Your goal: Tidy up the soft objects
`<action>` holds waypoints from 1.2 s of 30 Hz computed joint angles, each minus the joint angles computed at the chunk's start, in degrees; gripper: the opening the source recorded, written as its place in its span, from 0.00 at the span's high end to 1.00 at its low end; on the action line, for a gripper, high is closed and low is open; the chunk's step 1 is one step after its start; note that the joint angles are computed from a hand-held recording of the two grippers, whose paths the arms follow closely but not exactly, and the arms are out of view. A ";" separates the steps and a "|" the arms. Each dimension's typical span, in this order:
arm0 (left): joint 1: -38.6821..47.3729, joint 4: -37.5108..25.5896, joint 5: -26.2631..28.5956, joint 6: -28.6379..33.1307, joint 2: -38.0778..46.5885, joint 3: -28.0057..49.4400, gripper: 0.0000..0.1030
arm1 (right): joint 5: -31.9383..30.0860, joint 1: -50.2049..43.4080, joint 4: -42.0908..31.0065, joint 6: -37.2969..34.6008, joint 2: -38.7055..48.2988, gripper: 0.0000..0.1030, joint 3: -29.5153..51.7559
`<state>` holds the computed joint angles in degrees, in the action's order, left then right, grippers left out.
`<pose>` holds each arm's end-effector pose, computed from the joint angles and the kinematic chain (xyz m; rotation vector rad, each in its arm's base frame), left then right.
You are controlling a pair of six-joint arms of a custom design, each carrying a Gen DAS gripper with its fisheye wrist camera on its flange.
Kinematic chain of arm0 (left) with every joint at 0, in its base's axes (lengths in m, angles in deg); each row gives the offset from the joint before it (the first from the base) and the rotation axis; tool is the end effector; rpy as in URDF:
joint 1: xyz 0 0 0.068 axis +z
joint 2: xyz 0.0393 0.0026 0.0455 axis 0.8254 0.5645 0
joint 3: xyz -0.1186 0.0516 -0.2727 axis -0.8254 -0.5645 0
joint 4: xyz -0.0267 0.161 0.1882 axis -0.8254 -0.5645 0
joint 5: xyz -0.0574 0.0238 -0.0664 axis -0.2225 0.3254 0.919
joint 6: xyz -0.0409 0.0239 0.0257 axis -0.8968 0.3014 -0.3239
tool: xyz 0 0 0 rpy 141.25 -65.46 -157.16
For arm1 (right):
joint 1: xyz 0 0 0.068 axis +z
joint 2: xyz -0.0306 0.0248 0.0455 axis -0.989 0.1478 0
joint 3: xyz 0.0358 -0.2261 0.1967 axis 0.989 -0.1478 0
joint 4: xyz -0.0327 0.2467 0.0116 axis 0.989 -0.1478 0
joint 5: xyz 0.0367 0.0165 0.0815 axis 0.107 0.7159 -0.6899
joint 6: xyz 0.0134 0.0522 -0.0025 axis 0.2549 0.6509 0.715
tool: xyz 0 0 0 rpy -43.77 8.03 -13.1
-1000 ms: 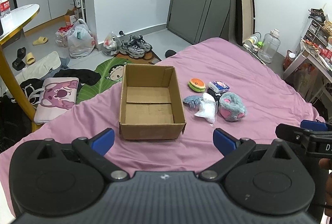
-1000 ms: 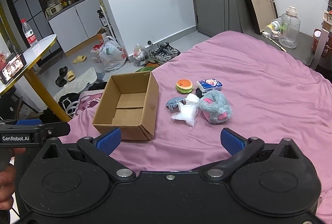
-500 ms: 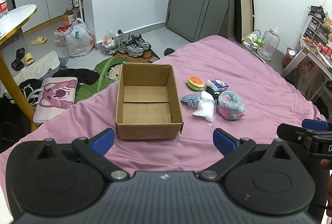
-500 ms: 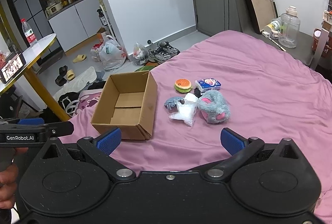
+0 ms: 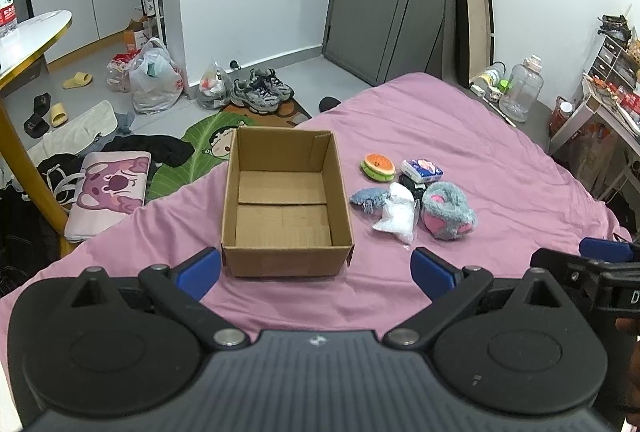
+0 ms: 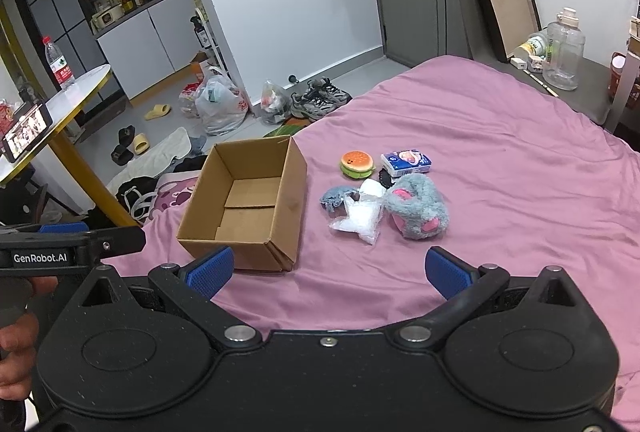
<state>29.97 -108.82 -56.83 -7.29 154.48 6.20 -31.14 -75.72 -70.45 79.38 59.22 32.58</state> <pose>0.2666 -0.1132 0.2381 -0.3905 2.3849 -0.0068 0.3607 0.0501 0.2220 -0.4651 2.3736 0.4529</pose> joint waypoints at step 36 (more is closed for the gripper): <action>2.36 11.94 4.91 1.98 20.52 13.50 0.16 | -8.80 -7.49 2.29 9.59 23.04 0.12 18.16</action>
<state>32.33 -96.87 -51.92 -5.31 175.00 19.69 -39.93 -83.20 -68.17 88.97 82.26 50.73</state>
